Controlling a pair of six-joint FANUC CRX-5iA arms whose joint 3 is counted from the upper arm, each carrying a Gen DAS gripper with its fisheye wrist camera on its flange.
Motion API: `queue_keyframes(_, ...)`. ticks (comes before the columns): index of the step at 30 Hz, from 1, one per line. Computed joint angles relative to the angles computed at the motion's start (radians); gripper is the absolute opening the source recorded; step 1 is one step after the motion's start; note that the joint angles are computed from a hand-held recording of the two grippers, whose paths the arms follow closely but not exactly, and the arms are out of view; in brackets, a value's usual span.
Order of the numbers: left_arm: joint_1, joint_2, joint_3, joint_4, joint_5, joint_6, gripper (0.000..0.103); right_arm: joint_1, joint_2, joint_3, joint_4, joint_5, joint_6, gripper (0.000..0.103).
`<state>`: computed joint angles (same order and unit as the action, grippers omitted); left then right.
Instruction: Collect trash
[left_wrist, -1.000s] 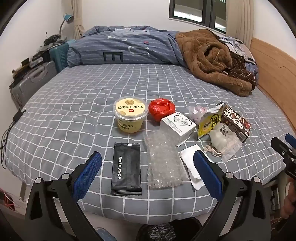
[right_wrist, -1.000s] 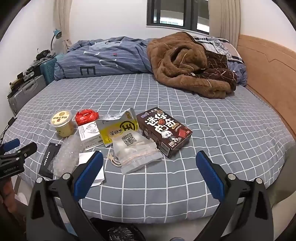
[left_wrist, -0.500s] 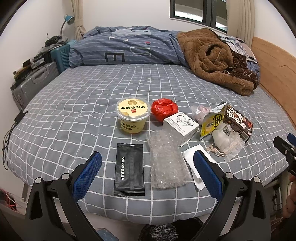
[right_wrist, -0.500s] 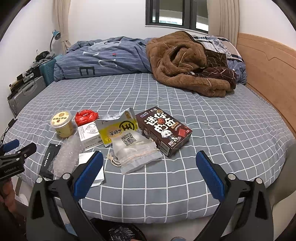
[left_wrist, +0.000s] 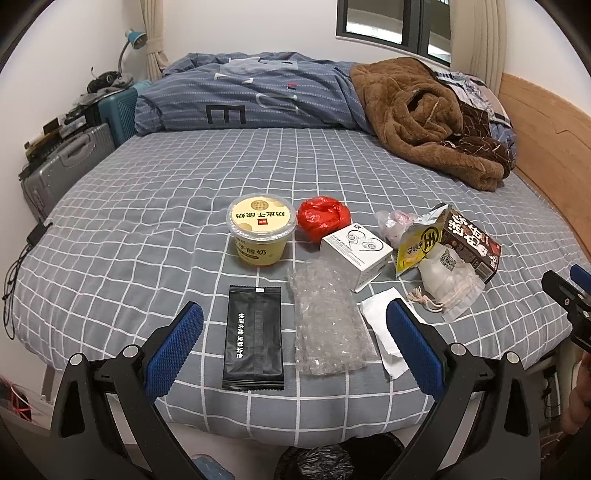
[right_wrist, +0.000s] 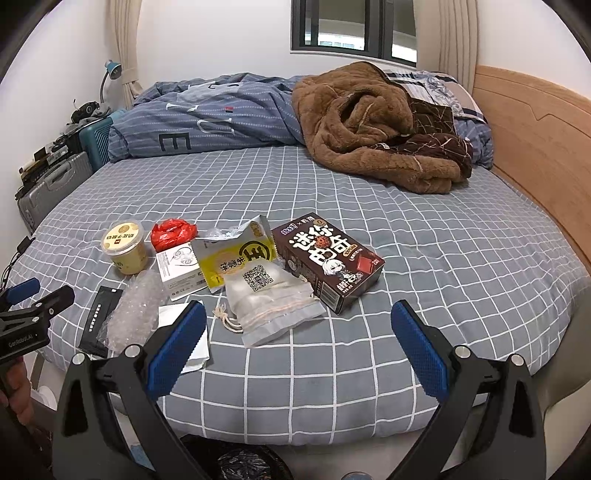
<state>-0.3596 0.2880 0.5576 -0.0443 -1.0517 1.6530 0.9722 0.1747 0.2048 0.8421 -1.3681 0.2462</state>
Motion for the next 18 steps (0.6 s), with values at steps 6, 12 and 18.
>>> queue_keyframes(6, -0.005, 0.004, 0.006, -0.002, -0.007, -0.002, 0.097, 0.001, 0.001, 0.003, -0.001, -0.002, 0.001, 0.096)
queue_keyframes(12, -0.005, 0.006, 0.008, 0.0, -0.01, 0.006, 0.097, 0.001, 0.002, 0.004, -0.002, -0.001, 0.001, 0.096)
queue_keyframes(18, -0.005, 0.007, 0.01, -0.002, -0.012, 0.009, 0.097, 0.002, 0.002, 0.004, -0.002, -0.002, 0.002, 0.096)
